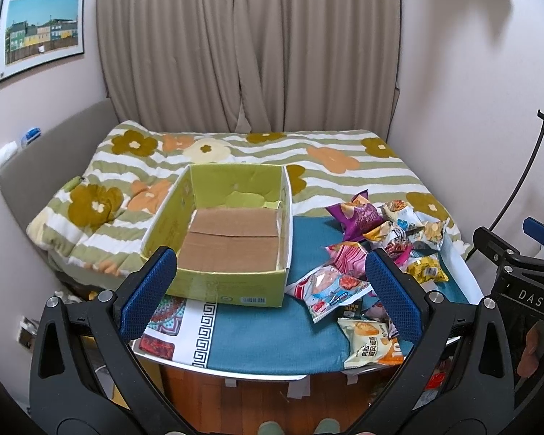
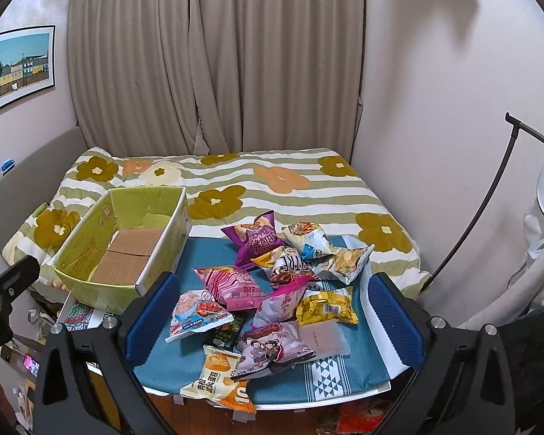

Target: Organize snacks

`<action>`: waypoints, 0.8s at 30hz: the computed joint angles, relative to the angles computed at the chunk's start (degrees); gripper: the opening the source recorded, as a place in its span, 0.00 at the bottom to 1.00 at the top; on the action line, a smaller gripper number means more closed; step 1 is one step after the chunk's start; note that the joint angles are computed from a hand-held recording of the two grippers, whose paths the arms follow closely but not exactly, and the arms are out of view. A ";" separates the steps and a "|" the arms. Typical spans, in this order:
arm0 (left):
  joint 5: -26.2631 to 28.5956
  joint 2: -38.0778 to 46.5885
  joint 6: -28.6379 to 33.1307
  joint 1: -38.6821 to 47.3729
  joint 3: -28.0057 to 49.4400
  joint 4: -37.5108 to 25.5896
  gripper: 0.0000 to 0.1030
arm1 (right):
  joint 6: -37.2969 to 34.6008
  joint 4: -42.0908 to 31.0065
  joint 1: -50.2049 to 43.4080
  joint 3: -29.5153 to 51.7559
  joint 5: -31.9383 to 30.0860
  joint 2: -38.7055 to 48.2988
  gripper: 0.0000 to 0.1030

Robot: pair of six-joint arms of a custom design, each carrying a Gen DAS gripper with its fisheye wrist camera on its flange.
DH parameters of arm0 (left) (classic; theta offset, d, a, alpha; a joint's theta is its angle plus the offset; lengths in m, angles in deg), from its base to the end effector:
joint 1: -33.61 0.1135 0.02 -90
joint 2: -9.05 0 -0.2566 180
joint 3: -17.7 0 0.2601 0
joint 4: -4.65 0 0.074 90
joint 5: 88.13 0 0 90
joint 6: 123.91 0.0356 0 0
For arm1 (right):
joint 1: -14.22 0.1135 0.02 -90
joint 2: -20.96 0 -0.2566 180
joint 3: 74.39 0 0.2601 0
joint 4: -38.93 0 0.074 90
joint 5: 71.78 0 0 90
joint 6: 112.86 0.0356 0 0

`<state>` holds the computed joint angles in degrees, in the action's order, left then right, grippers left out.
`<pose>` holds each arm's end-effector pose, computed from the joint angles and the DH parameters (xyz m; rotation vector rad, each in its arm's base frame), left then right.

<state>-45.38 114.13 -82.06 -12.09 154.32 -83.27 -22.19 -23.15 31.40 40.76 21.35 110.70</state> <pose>0.2721 -0.2414 0.4156 -0.3312 2.1511 0.1684 0.3270 0.0991 0.4163 -0.2875 2.1932 0.1126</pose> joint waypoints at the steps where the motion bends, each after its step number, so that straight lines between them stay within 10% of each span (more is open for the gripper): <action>1: 0.07 -0.13 -0.03 0.02 -0.27 0.09 1.00 | 0.09 0.04 0.05 -0.07 0.07 -0.03 1.00; 24: 0.45 0.43 -0.21 0.25 -0.54 0.72 1.00 | 0.12 -0.29 0.03 0.38 0.07 0.18 1.00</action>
